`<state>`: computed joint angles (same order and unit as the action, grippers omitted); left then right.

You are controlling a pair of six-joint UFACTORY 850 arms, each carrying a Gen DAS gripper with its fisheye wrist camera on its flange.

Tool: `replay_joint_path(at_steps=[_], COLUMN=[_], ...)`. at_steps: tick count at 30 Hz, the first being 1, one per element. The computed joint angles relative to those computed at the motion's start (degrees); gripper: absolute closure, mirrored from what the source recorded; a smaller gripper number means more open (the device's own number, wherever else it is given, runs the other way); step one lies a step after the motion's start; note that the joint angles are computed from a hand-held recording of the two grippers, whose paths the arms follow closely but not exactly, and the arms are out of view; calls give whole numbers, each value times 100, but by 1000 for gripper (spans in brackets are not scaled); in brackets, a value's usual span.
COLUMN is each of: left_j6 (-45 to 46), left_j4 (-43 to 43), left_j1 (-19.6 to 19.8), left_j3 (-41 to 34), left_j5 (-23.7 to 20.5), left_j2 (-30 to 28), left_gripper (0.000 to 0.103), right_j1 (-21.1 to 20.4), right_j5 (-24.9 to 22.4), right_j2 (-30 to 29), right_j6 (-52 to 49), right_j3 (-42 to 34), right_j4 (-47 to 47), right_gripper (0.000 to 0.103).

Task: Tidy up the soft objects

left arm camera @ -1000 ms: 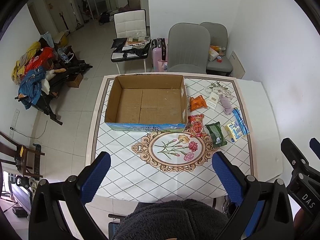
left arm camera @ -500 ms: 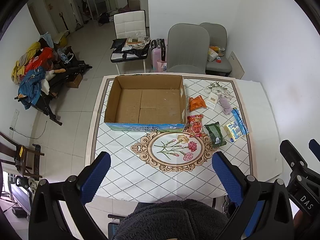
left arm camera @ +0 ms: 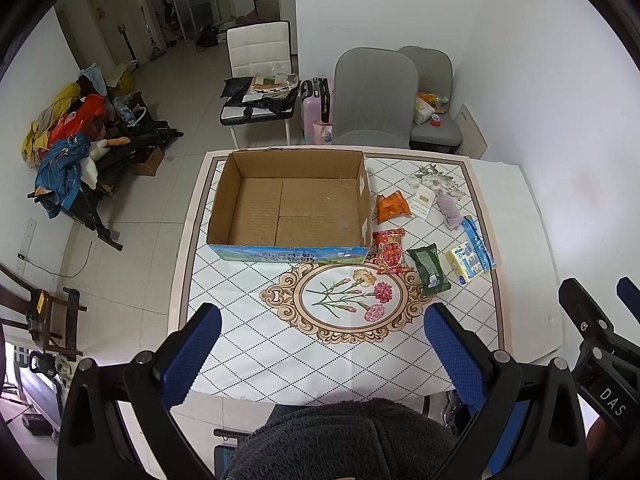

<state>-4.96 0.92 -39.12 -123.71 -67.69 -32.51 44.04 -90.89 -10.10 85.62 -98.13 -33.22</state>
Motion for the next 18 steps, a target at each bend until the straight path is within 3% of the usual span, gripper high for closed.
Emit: replay_joint_path(at_steps=[18], left_j6=[13], left_j4=[-3], left_j1=[5], left_j3=[103], left_j5=[68], left_j2=[61], left_gripper=[0], right_j1=[3], right_j5=[5], right_j2=[7], right_j6=[-12], right_j3=[5], right_j4=[-11], right_gripper=[0])
